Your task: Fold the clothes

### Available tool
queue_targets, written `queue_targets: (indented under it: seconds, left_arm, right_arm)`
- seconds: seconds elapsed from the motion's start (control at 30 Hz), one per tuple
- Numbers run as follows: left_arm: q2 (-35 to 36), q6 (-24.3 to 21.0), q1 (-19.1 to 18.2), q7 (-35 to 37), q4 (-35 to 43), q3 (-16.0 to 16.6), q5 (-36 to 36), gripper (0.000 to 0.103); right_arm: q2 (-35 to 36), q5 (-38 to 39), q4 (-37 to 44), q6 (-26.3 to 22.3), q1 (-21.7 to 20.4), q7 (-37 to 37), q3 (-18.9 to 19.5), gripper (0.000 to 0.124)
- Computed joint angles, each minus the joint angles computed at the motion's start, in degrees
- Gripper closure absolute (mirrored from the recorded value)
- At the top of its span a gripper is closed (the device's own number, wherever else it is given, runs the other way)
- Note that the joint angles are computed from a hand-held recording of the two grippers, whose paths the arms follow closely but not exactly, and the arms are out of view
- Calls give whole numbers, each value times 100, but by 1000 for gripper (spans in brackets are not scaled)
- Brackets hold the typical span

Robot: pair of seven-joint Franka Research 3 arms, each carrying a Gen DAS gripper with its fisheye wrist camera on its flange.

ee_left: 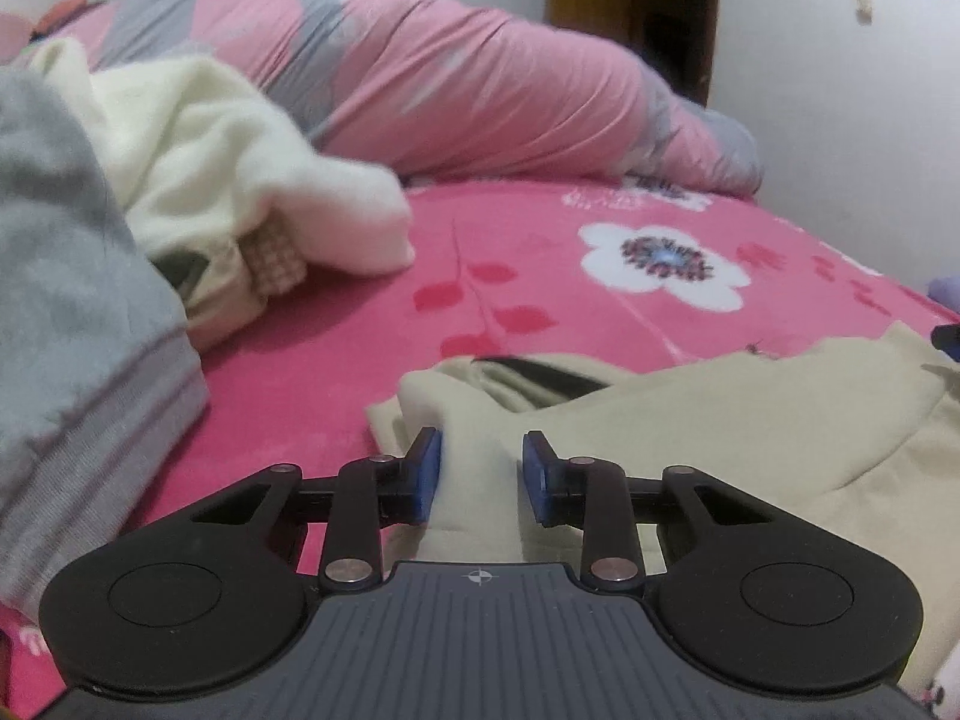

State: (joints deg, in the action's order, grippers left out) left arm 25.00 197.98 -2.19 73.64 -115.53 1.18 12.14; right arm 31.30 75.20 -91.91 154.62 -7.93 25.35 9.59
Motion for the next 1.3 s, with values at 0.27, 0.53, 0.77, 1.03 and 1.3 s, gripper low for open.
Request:
queue_targets:
  seconds: [0.27,0.53,0.77,1.03,1.3]
  left_arm:
    - [-10,1088,-516,284,-214,391,-922,98]
    - [482,805,186,-203,665,-260,-619,98]
    - [817,311,-804,365,1030,710,-1260,98]
    - [912,-621,-1875,226,1146,1945,-1317,74]
    - [492,-320,-2798,29,603,2828,-1914,55]
  right_arm:
    - [-60,697,-113,240,-171,-213,173,118]
    - [-67,1483,-111,103,-21,-362,-156,118]
    - [218,1355,145,429,111,-368,-190,118]
    - [298,-106,58,1505,454,369,-167,87]
    - [-264,1460,-140,2427,-92,-1760,856,87]
